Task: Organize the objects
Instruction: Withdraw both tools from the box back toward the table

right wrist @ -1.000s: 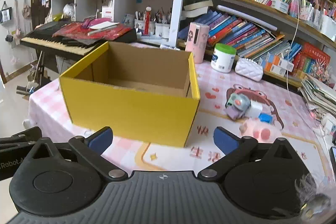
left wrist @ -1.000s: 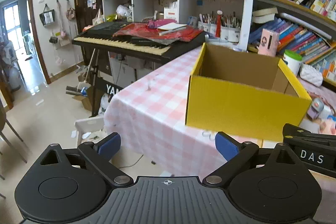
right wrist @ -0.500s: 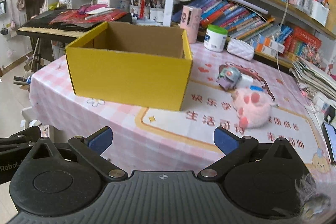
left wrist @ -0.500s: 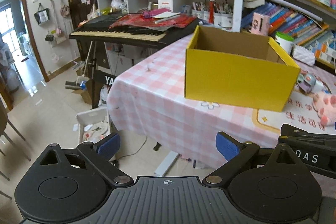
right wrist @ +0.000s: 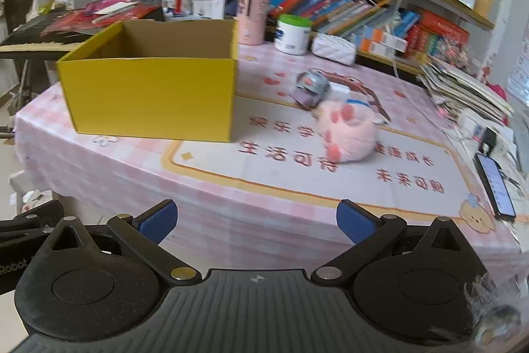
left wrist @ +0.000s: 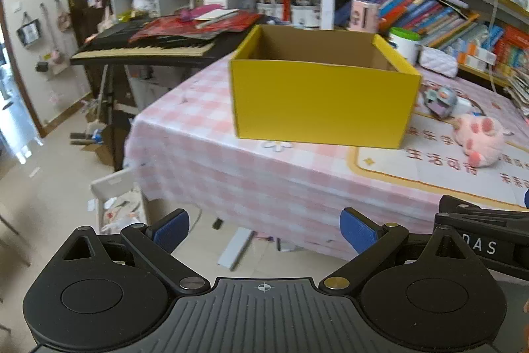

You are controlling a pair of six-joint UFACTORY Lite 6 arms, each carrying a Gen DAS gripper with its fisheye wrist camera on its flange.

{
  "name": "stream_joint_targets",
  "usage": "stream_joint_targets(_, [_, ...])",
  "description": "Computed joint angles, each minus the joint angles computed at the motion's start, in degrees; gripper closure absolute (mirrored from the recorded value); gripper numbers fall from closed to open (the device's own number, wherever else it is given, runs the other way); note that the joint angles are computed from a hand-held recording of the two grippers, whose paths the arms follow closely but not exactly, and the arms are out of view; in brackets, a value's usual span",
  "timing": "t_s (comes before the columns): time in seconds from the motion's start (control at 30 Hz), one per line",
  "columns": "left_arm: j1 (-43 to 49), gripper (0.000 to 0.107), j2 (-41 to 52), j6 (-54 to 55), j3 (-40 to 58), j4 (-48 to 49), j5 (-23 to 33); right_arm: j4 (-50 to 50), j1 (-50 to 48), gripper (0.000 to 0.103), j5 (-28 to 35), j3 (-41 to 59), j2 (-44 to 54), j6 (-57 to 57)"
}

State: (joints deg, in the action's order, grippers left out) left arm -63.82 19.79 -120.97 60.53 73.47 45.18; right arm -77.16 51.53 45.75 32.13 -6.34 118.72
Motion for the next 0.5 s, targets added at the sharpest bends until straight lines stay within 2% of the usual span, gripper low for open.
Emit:
stream_joint_targets(0.3, [0.0,0.008,6.0,3.6,7.5,1.1,-3.7,2.3,-4.0,0.000,0.8,-5.0,-5.4,-1.2])
stream_joint_targets(0.5, [0.0,0.007,11.2,8.6,15.2,-0.4,-5.1,2.0,-9.6,0.000,-0.8,-7.9,-8.9,-2.9])
